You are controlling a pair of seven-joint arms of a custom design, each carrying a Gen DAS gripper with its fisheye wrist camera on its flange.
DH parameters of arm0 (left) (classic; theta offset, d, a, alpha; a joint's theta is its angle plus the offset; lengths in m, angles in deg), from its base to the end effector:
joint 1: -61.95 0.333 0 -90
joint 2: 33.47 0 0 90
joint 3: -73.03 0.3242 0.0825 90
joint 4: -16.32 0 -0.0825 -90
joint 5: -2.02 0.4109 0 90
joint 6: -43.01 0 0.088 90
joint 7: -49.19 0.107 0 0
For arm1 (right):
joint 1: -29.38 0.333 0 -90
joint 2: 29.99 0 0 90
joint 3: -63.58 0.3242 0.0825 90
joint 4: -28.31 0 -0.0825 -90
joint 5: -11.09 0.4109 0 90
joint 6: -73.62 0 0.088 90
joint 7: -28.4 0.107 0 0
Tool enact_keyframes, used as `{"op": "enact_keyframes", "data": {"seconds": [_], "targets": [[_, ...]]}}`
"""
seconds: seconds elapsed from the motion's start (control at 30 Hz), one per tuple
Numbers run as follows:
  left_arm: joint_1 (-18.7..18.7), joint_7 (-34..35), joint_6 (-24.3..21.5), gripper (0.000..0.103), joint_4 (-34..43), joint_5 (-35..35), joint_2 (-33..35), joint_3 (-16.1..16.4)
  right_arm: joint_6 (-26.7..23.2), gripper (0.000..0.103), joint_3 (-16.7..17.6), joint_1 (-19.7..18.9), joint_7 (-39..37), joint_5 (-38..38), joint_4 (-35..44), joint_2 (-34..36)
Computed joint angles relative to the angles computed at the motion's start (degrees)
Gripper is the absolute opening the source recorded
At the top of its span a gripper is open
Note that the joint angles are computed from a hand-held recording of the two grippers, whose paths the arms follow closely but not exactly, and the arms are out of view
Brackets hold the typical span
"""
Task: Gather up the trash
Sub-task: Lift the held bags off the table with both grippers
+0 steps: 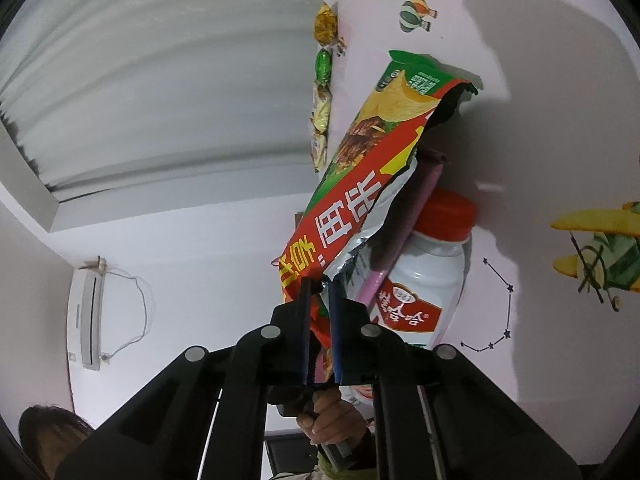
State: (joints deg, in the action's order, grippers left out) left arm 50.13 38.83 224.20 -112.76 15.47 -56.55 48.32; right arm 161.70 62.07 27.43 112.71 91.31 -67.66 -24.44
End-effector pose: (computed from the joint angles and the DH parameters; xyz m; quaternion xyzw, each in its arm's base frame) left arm 0.3703 -0.3491 0.6604 0.7404 -0.3072 0.5893 0.1006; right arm 0.6170 0.0720 0.6111 -0.5106 0.5660 0.4838 0.4300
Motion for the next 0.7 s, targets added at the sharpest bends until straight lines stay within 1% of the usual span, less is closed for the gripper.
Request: {"op": "enact_keyframes", "data": {"seconds": [0.1,0.13,0.2,0.27,0.3,0.33,0.4,0.5,0.7], "targets": [[-0.1,-0.1,0.3,0.009,0.0,0.0,0.0,0.1,-0.6,0.013,0.2,0.0,1.1,0.6,0.3,0.6],[-0.3,-0.1,0.3,0.009,-0.3,-0.1,-0.2,0.2,-0.7,0.016,0.3,0.0,1.5,0.7,0.3,0.7],[-0.4,0.0,0.2,0.009,-0.3,-0.2,-0.3,0.2,-0.2,0.035,0.5,0.1,2.4,1.6,0.2,1.0],[-0.6,0.1,0.3,0.009,-0.5,-0.3,-0.3,0.5,0.2,0.041,0.7,0.1,2.7,2.4,0.1,1.2],[0.0,0.1,0.5,0.009,0.3,-0.1,0.6,0.2,0.4,0.045,0.8,0.1,2.8,3.0,-0.2,1.1],[0.0,0.1,0.5,0.009,0.3,-0.1,0.6,0.2,0.5,0.047,0.8,0.0,2.9,3.8,-0.6,1.0],[0.2,0.0,0.6,0.009,0.2,-0.1,0.6,0.0,1.1,0.055,0.9,0.1,3.3,5.2,-1.2,0.9],[0.0,0.0,0.7,0.009,-0.1,-0.2,0.4,0.2,1.7,0.057,0.8,0.1,3.9,5.6,-1.6,0.8],[-0.3,0.2,0.5,0.009,0.0,-0.3,0.5,0.4,2.1,0.057,0.8,0.5,5.7,5.8,-2.2,0.4]]}}
